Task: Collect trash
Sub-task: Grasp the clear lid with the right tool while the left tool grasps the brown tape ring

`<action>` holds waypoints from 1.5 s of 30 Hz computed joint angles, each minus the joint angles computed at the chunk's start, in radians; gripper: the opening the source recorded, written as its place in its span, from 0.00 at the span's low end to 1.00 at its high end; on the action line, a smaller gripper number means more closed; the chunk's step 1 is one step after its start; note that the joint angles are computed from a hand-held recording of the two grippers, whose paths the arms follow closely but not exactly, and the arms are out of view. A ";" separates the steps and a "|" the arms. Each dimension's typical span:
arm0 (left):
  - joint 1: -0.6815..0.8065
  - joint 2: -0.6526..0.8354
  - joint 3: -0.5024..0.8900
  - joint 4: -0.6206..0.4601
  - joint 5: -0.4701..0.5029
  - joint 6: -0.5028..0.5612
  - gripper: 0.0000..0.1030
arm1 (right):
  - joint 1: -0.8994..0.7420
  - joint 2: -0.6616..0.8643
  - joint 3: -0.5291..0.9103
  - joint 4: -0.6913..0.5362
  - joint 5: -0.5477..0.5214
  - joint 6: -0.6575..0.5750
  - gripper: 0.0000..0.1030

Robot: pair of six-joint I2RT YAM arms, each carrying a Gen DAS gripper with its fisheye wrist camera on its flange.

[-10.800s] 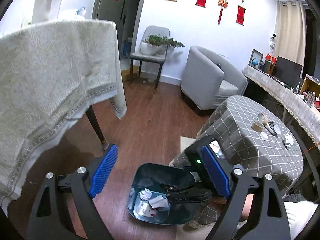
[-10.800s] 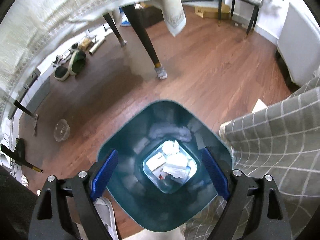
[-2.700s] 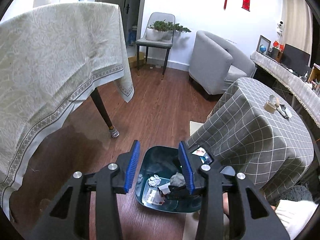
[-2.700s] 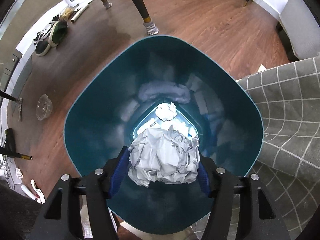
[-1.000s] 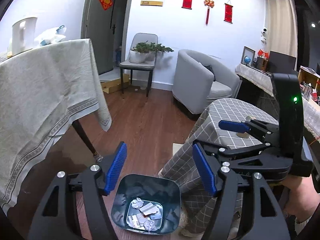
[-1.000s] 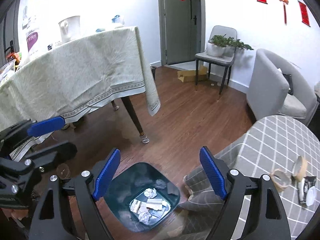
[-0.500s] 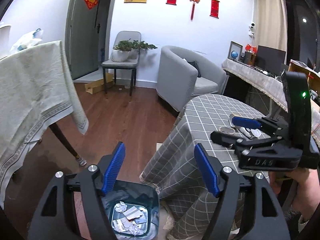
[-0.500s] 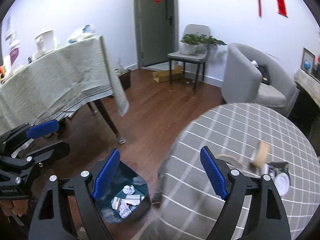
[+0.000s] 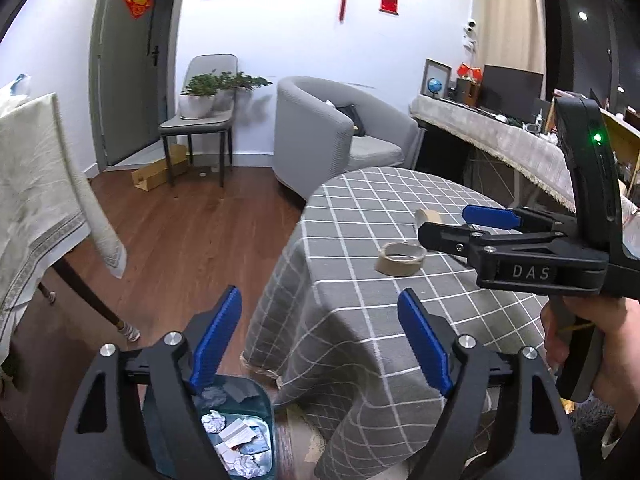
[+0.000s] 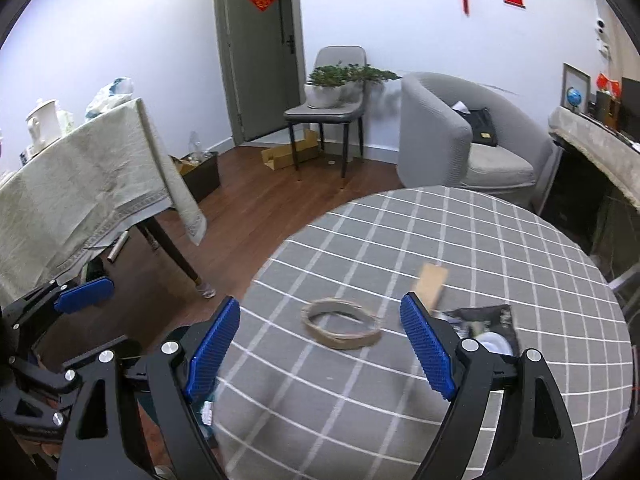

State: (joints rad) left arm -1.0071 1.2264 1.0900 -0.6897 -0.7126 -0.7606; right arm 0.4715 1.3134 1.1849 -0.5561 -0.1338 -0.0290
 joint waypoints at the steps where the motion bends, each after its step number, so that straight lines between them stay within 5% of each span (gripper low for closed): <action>1: 0.003 0.015 0.005 0.012 0.005 0.005 0.83 | -0.016 0.004 0.001 -0.006 -0.003 -0.005 0.81; 11: 0.037 0.174 0.086 0.077 0.075 0.020 0.86 | -0.184 0.020 0.000 -0.053 -0.067 -0.081 0.81; 23: 0.072 0.316 0.202 0.099 0.113 0.026 0.89 | -0.298 0.062 0.007 -0.093 -0.099 -0.160 0.64; 45: 0.113 0.564 0.457 -0.018 0.117 -0.007 0.90 | -0.325 0.113 0.028 -0.089 -0.148 -0.180 0.39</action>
State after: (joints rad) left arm -0.8936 1.7905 1.5468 -0.7078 -0.5953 -0.7672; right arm 0.1461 1.4268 1.2128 -0.6454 -0.2814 -0.2093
